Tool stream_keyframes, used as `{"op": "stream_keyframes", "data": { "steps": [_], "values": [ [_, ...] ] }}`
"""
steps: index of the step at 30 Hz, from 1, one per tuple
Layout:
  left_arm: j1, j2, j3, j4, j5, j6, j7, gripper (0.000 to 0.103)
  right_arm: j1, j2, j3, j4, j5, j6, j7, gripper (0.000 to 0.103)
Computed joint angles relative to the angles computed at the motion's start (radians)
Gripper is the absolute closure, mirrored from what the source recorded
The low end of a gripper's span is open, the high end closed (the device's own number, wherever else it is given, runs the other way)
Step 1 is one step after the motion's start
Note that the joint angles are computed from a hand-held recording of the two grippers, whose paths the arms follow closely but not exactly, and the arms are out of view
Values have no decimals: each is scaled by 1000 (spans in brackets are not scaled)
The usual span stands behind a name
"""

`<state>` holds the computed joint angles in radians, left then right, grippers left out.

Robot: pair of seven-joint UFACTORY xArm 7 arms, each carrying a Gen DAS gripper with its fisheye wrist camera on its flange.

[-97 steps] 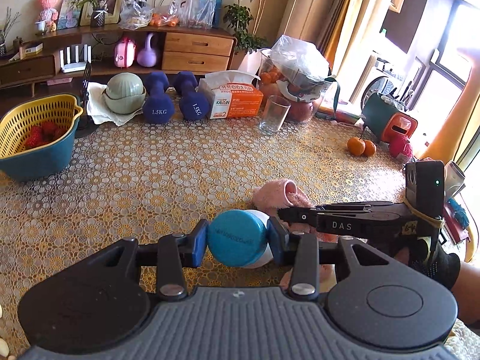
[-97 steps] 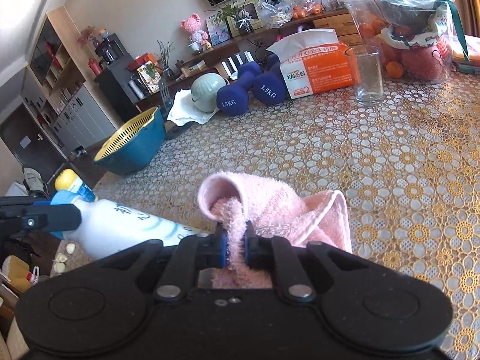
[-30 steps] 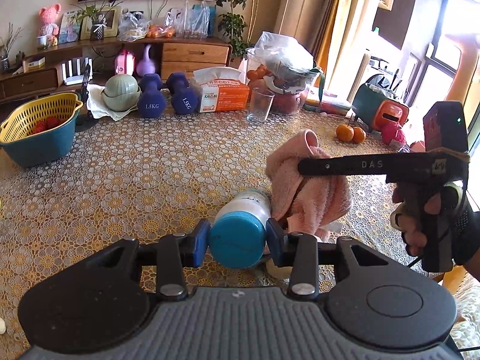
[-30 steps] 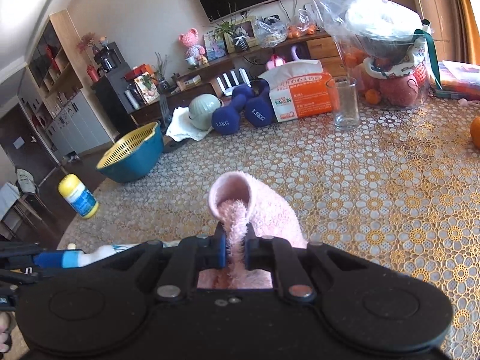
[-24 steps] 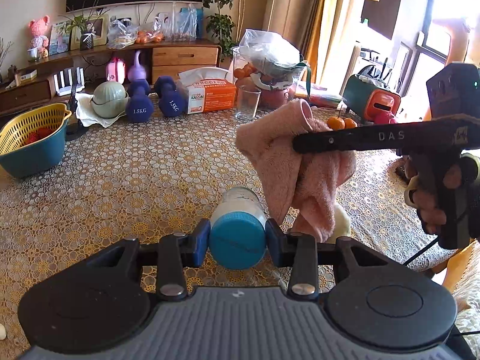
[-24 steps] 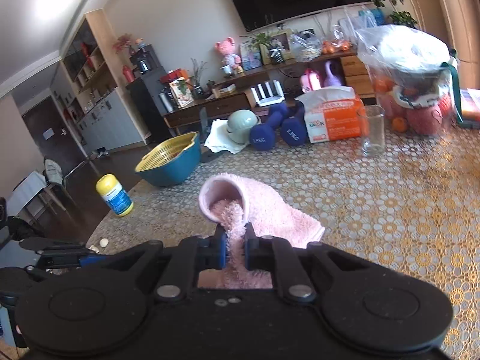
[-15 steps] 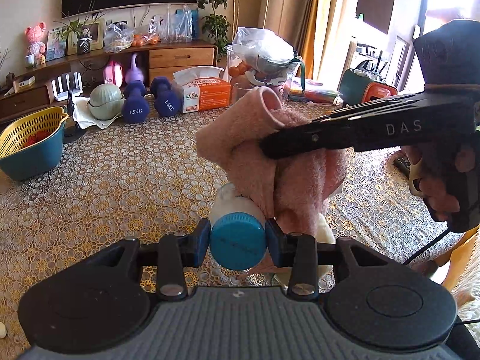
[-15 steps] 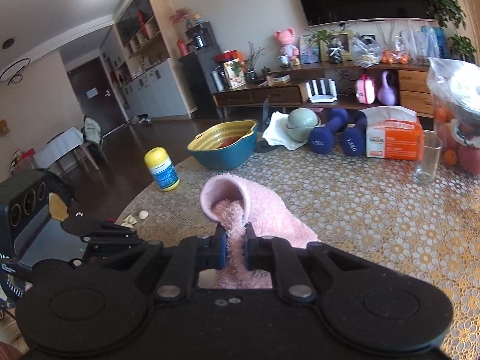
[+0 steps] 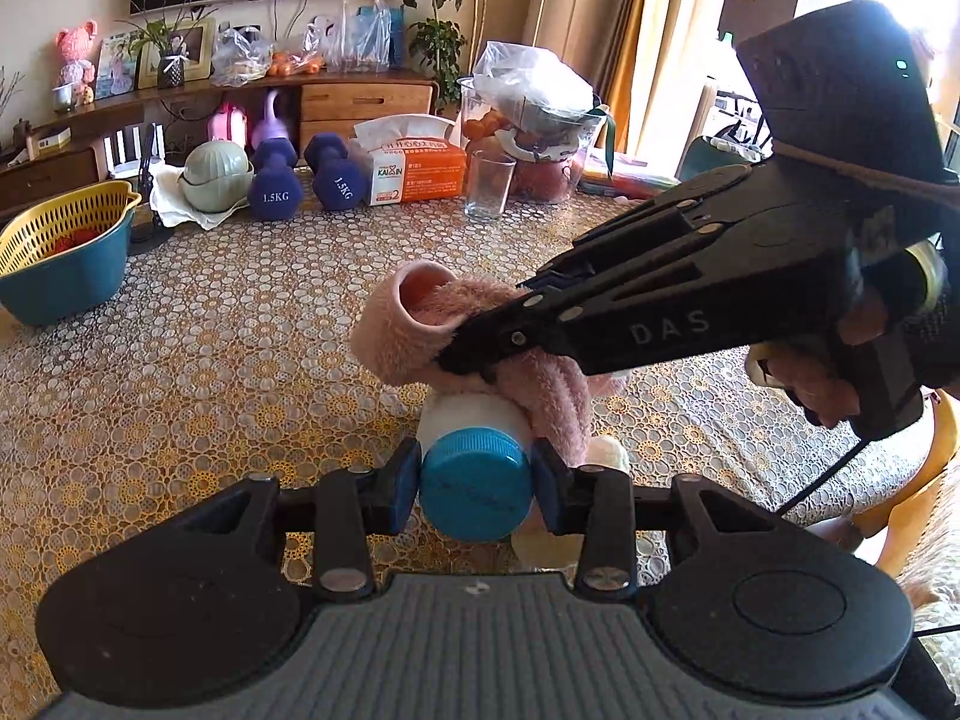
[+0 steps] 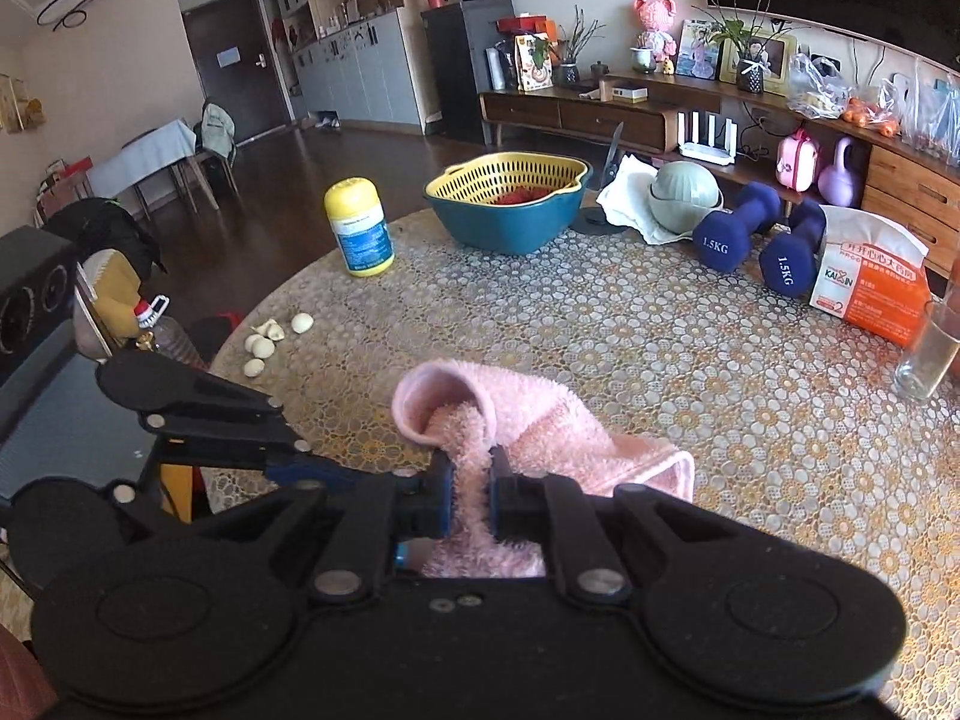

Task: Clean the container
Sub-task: 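Lower the bottle onto the table with the left tool while the right tool wipes it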

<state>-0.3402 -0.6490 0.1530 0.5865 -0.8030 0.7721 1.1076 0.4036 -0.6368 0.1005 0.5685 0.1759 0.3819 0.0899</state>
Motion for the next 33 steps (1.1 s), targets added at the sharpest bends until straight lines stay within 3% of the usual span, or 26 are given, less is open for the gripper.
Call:
{"op": "stream_keyframes", "data": {
  "steps": [7,20,33],
  "values": [
    [32,29,23,-3,1,55,-10,64,-91,96,23,42,-80,41,18,93],
    [91,57,-3,-31,10,102,-17,64,-156,88,46,7,-138,25,100,93],
    [94,58,-14,-43,33,88,-22,64,-149,90,3,-47,-96,-58,190,93]
  ]
}}
